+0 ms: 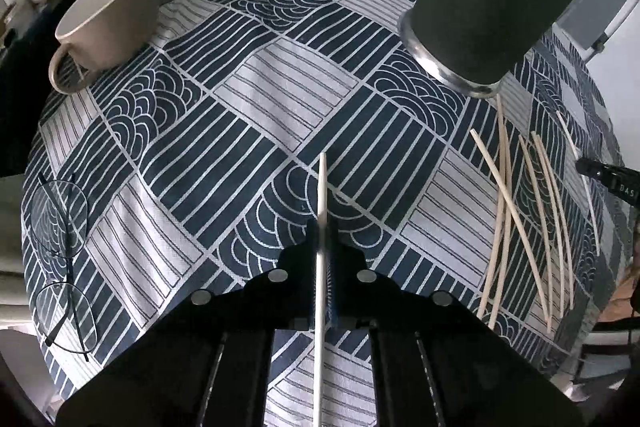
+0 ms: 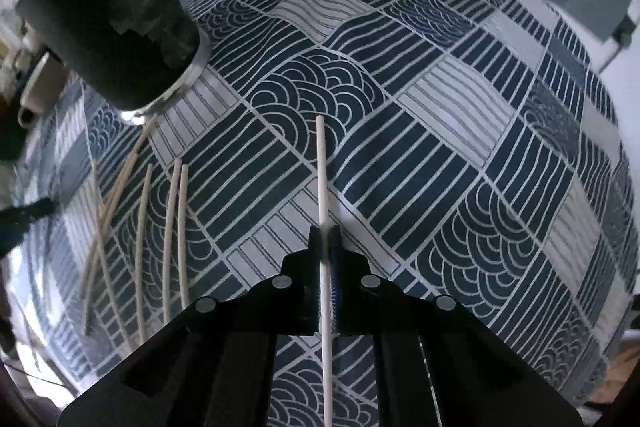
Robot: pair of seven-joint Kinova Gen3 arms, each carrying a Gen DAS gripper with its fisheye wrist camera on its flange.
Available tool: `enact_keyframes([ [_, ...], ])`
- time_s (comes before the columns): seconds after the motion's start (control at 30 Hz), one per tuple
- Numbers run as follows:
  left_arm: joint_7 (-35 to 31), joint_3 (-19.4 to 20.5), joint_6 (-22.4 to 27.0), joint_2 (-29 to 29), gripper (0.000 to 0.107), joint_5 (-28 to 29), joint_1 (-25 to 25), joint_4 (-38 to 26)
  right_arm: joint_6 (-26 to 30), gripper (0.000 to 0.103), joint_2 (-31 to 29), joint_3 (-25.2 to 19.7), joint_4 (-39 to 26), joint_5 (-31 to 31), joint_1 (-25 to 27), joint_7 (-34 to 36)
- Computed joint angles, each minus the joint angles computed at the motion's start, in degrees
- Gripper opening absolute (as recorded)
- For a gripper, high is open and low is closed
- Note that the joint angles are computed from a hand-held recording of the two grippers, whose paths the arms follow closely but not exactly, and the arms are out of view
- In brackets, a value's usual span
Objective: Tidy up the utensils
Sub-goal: 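Close the left tool on a wooden stick while the right tool grasps another stick, then raise both held sticks over the black holder, lower them in, and open both tools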
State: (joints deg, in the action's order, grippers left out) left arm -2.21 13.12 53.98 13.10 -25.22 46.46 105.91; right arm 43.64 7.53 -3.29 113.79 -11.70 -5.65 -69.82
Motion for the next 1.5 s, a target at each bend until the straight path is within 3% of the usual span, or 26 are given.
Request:
enact_keyframes([
  [0.23, 0.01, -0.19, -0.47, -2.91, 0.004, 2.97, -2.19, 1.42, 3.22, 0.004, -0.79, 0.94, -1.63, -6.08, 3.5, 5.28],
  [0.43, -2.25, 0.74, 5.05, -6.04, 0.004, 0.44, -4.89, -1.4, 5.14, 0.004, -2.47, 1.36, -6.59, -9.99, 4.4, 9.82],
  [0.6, -6.12, 0.95, 12.98, -5.48, 0.004, -5.13, -4.42, -8.91, 6.82, 0.004, -3.08, 1.56, -11.69, -13.37, 4.42, 11.73],
  [0.9, -13.57, 0.98, 17.1, -3.32, 0.004, -14.9, -3.59, -22.58, 9.21, 0.004, -1.44, -0.04, -21.81, -18.92, 3.01, 14.13],
  [1.1, -14.8, -1.36, 13.24, -1.67, 0.005, -18.03, -3.3, -27.7, 9.99, 0.004, 0.18, -1.59, -26.45, -24.61, 2.39, 16.13],
  [1.3, -13.48, -3.24, 4.53, -1.1, 0.005, -19.35, -3.6, -26.48, 8.91, 0.004, 1.98, -3.37, -28.06, -28.71, 1.55, 19.62],
  [1.5, -11.3, -4.7, -0.81, -0.41, 0.005, -20.76, -4.09, -25.81, 8.53, 0.004, 4.8, -4.98, -29.48, -32.72, 1.85, 21.73],
])
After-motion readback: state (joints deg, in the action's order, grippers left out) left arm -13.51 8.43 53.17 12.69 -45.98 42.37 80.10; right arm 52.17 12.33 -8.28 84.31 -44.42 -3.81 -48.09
